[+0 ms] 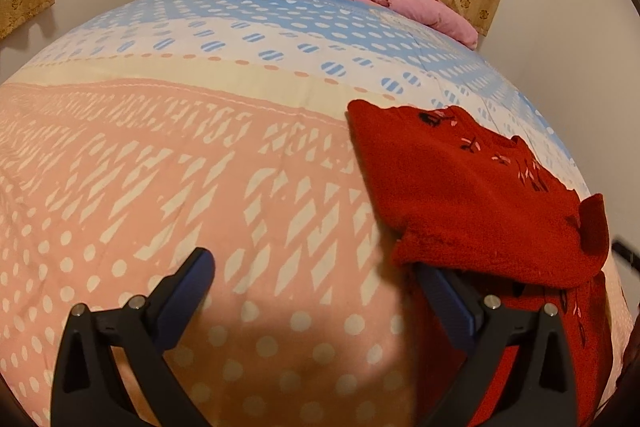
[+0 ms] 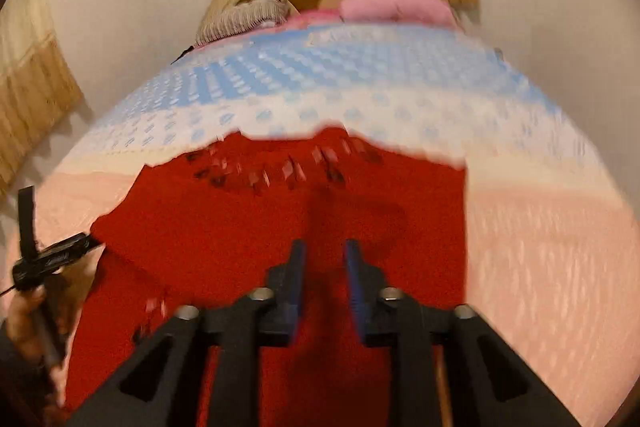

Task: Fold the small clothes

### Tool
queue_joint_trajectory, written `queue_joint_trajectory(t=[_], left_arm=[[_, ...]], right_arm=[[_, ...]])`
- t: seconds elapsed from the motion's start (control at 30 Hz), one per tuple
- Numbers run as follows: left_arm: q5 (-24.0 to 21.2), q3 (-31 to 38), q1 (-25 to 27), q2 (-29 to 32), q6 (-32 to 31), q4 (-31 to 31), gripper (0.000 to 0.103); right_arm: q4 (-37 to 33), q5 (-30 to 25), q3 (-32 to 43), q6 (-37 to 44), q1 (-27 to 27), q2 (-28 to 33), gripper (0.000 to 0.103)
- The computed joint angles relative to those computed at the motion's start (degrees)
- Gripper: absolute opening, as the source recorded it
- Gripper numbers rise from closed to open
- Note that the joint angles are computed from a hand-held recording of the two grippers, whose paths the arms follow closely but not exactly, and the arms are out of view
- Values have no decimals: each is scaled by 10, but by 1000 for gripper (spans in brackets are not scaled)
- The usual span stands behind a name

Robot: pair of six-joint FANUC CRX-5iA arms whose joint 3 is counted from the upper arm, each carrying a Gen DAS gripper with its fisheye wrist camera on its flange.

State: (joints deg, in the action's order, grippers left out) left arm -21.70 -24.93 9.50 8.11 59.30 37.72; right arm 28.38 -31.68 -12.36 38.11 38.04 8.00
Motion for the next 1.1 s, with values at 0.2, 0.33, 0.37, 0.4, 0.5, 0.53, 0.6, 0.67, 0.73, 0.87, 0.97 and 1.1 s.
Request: queue_joint_trajectory(t=[0.2,0.33,0.37,0.4,0.5,0.53,0.6,0.67,0.73,0.87,0.97,1.1], left_arm=[[1,5,-1,-4,33,-39,103],[-22,44,-5,6,121,-146,103],[-24,48,-6,6,134,-162,103],[-24,50,-7,5,141,-171,103],[-21,44,-4,5,124,-150,103],[-20,41,-3,5,116,-139,103],[-17,35,-2,5,101,-121,103],[-11,26,-1,2,86,-102,103],[-7,19,-1,1,72,-83,103],[-1,8,-1,-2,48,-55,103],[1,5,-1,-3,40,-45,103],[-2,9,0,-3,50,-59,103]], right_arm=[[-25,30,-77,-32,-20,-61,69],[-3,40,-47,-50,-20,-39,70],[11,31,-23,-45,-13,-18,70],[3,25,-1,-23,-8,-3,70],[-50,-46,113,86,13,80,70],[-39,-71,137,92,19,103,70],[34,-116,168,60,30,151,65],[35,-111,166,33,22,155,28],[48,-84,117,-13,14,120,25],[121,-64,-18,-106,9,19,25],[84,-29,-84,-114,-5,-48,25],[64,43,-125,-124,-26,-90,56]])
